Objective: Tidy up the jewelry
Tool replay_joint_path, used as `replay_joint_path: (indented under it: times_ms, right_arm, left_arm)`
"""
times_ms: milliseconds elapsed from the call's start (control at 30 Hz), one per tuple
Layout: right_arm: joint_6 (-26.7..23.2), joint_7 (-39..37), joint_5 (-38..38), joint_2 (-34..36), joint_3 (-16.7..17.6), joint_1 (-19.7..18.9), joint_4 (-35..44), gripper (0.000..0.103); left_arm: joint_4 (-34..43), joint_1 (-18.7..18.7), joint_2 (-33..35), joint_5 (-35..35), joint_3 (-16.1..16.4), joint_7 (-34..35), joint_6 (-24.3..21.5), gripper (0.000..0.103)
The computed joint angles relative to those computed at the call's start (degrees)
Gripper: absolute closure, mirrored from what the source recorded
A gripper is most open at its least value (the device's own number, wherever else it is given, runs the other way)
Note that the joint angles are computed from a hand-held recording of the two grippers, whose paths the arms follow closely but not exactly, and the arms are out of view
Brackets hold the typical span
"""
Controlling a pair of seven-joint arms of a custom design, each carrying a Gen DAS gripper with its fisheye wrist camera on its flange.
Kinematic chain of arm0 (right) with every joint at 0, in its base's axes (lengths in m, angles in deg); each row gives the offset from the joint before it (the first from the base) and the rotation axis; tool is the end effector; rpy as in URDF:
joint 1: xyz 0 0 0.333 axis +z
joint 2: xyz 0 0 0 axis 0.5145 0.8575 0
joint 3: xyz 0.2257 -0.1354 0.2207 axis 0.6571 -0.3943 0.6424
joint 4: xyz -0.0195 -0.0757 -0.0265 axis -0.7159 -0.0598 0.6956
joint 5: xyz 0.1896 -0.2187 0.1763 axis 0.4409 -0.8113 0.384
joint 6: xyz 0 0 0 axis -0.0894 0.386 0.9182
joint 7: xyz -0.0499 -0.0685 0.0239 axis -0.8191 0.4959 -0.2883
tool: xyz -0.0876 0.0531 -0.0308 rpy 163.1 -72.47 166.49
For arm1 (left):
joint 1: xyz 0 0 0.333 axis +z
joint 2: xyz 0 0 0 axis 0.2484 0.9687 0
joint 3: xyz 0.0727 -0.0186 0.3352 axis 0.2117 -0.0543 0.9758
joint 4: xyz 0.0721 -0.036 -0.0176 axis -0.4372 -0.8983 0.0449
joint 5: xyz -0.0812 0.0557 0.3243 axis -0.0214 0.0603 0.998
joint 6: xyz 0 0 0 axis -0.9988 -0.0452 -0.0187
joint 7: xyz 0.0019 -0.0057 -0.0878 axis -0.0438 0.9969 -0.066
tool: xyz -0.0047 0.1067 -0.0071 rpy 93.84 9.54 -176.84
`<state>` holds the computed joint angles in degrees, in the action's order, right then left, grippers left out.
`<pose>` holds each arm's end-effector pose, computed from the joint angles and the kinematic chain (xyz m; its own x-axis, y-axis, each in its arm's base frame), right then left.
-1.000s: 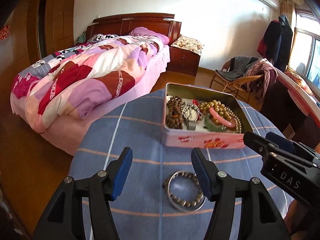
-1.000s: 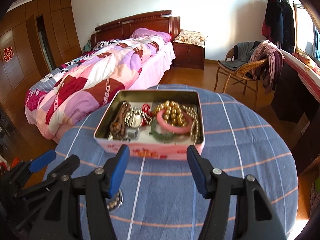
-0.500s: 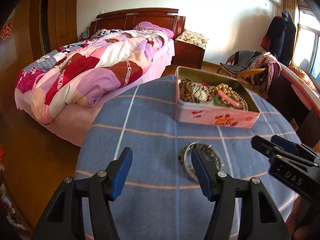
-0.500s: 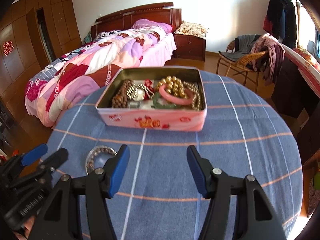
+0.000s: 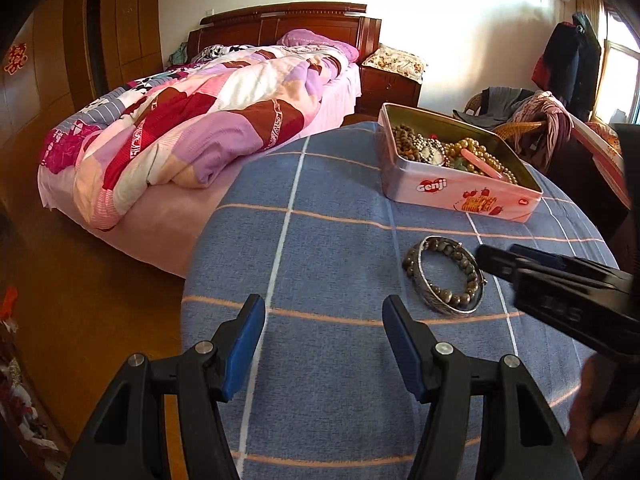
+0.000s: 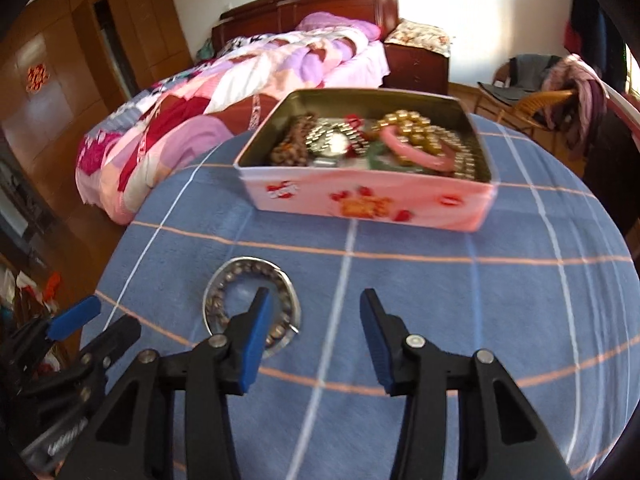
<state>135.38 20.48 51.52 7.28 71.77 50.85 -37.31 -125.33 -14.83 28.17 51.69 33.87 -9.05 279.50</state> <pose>0.7198 0.3113 0.2978 0.3691 -0.9182 -0.1438 -0.7574 -0.2075 -0.6191 0.6456 -0.1098 0.2918 0.1599 -0.9857 0.0524 -0.7143 -0.1522 -0.6831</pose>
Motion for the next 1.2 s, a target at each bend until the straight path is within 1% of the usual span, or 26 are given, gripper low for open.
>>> replay_joint_path:
  times_ms: [33, 100, 133, 200, 233, 267, 300, 367, 400, 500, 533, 633, 700, 733, 800, 833, 900, 1000, 1067, 1100, 1133, 1167, 1200]
  right_arm:
    - [-2.0, -0.1, -0.1, 1.3, 0.1, 0.2, 2.5, 0.058]
    - [-4.5, 0.1, -0.3, 3.2, -0.4, 0.8, 6.1, 0.06]
    - [-5.9, 0.4, -0.5, 4.3, -0.9, 1.3, 8.2, 0.061]
    - [-5.9, 0.9, -1.2, 4.7, -2.1, 2.1, 8.9, 0.065]
    - [-6.5, 0.3, -1.3, 4.9, -1.8, 2.0, 9.4, 0.072]
    - [-6.7, -0.5, -1.1, 4.5, -0.9, 1.4, 8.8, 0.085]
    - [-6.7, -1.3, -0.4, 4.0, 0.2, 0.8, 8.0, 0.087]
    - [-4.0, -2.3, 0.6, 2.4, 1.1, -0.1, 4.6, 0.092]
    - [-2.5, -2.7, 1.1, 1.3, 1.5, -0.5, 2.4, 0.092]
    - [1.9, -5.8, 3.8, -1.9, 6.0, -3.9, -3.9, 0.092]
    - [3.4, -6.4, 4.5, -2.9, 6.7, -4.6, -6.0, 0.092]
    - [5.9, -7.4, 5.7, -4.9, 7.8, -5.8, -9.7, 0.092]
    - [6.7, -7.2, 6.3, -5.4, 8.0, -6.4, -10.7, 0.092]
    - [7.1, -8.1, 7.2, -5.8, 10.3, -8.4, -12.0, 0.092]
    - [6.0, -9.6, 8.8, -5.4, 13.5, -11.0, -11.7, 0.092]
    - [6.3, -10.4, 9.7, -5.8, 14.6, -12.1, -12.8, 0.092]
    - [6.6, -10.9, 10.7, -6.2, 14.8, -12.6, -13.4, 0.092]
    - [7.8, -13.5, 13.0, -7.0, 18.4, -15.8, -15.9, 0.092]
    - [9.1, -15.6, 14.5, -7.7, 21.3, -18.4, -18.1, 0.094]
    - [9.7, -17.1, 15.2, -7.9, 23.6, -20.2, -19.1, 0.094]
    - [10.7, -18.2, 15.8, -8.3, 24.8, -21.3, -20.1, 0.094]
    - [11.9, -18.5, 15.9, -9.0, 24.6, -21.5, -21.3, 0.094]
    - [13.4, -17.8, 15.8, -10.0, 22.9, -20.4, -22.2, 0.094]
  left_arm:
    - [0.1, -0.4, 0.1, -0.1, 0.6, 0.0, -0.2, 0.042]
    - [0.0, -1.5, 0.4, -0.3, 2.0, -0.2, -0.6, 0.042]
    - [0.0, -1.4, 0.4, -0.2, 1.9, -0.3, -0.6, 0.042]
    - [-0.1, -0.9, 0.3, -0.1, 1.5, -0.5, -0.6, 0.042]
    - [-0.2, -0.9, 0.3, -0.2, 1.6, -0.7, -0.6, 0.042]
    - [-0.2, -0.9, 0.3, -0.2, 1.6, -0.7, -0.6, 0.042]
    - [-0.3, -0.9, 0.3, -0.2, 1.7, -0.8, -0.6, 0.042]
    - [-0.3, -0.4, 0.2, -0.1, 1.1, -0.9, -0.3, 0.042]
    - [-0.3, -0.1, 0.1, 0.0, 0.7, -0.9, -0.3, 0.042]
    - [0.1, 0.5, 0.2, 0.3, -0.1, -0.8, -0.6, 0.042]
    - [0.3, 1.0, 0.2, 0.5, -0.6, -0.8, -0.6, 0.042]
    - [1.1, 1.9, 0.3, 1.0, -1.8, -0.9, -1.4, 0.042]
    - [1.5, 2.4, 0.4, 1.6, -2.5, -1.2, -1.6, 0.042]
    - [1.6, 2.8, 0.4, 1.9, -2.9, -1.2, -1.8, 0.042]
    - [1.8, 3.0, 0.4, 2.4, -3.3, -1.5, -2.0, 0.042]
    - [1.9, 3.3, 0.4, 2.7, -3.7, -1.6, -2.1, 0.042]
    - [2.0, 3.7, 0.3, 3.4, -4.2, -1.8, -2.1, 0.042]
    - [2.2, 4.1, 0.3, 4.1, -4.9, -1.8, -2.0, 0.042]
    - [2.7, 4.2, 0.4, 4.6, -5.3, -1.7, -2.1, 0.042]
    - [3.0, 4.5, 0.5, 4.9, -5.7, -1.5, -2.2, 0.042]
    - [3.2, 4.6, 0.6, 5.1, -6.0, -1.5, -2.3, 0.042]
    - [3.6, 4.8, 0.7, 5.3, -6.3, -1.4, -2.5, 0.042]
    - [4.0, 5.2, 0.8, 5.6, -7.0, -1.3, -2.6, 0.042]
